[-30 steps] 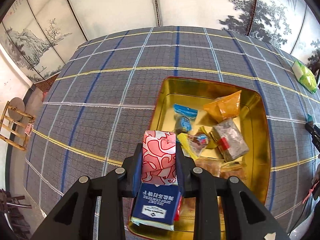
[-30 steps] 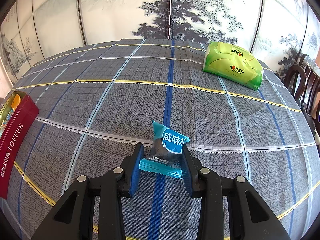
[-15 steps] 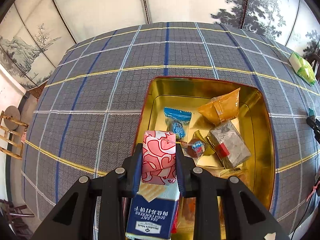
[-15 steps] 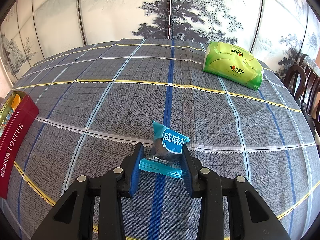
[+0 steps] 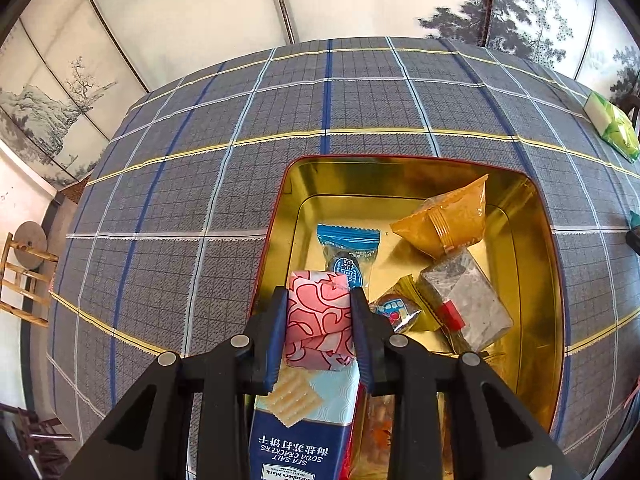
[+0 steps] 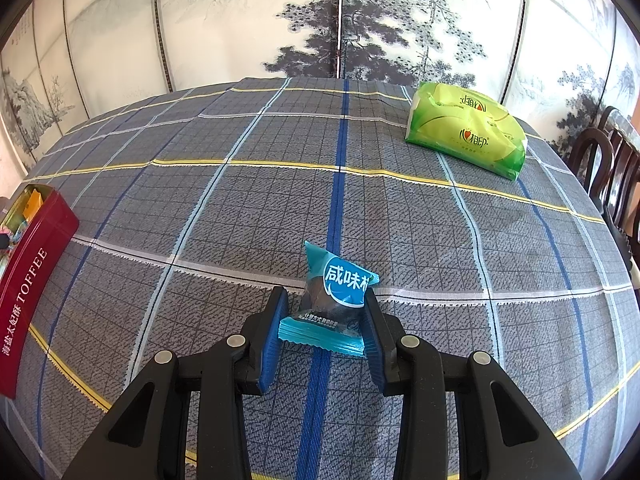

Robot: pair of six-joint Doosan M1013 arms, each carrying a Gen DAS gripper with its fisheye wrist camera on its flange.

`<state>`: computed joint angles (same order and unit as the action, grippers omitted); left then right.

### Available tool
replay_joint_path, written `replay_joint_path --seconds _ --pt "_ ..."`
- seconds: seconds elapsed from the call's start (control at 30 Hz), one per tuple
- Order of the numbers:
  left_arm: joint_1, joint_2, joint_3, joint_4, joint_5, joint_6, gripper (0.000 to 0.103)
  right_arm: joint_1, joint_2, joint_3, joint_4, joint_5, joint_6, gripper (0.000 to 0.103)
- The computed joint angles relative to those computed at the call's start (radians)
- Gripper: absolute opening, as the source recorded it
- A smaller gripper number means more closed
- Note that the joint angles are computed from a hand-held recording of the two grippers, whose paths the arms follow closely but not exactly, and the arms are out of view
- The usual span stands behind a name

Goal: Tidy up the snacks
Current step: 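Carry the pink box into the gold tin and open the left gripper, then carry the blue-wrapped candy toward the gold tin with the right gripper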

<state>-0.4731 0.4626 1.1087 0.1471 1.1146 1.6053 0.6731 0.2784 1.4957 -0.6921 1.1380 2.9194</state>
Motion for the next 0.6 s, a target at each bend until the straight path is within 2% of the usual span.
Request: replay_joint_path --seconds 0.17,0.33,0.5,0.57,0.6 --pt "-0.007 -0.018 0.019 0.026 -0.029 -0.003 0.031 0.000 0.001 -0.002 0.002 -0.001 0.005 0.038" --pt "-0.003 -0.046 0.042 0.002 -0.053 -0.017 0.034 0.000 0.001 -0.001 0.001 0.000 0.007 0.038" --pt "0.005 -0.082 0.076 -0.044 -0.070 -0.046 0.045 -0.003 0.001 -0.005 0.017 0.000 -0.007 0.039" --pt "0.008 -0.097 0.092 -0.061 -0.078 -0.046 0.046 -0.011 -0.001 -0.010 0.044 0.000 -0.022 0.039" --pt "0.010 -0.105 0.102 -0.073 -0.087 -0.043 0.048 -0.015 -0.003 -0.009 0.054 -0.007 -0.026 0.043"
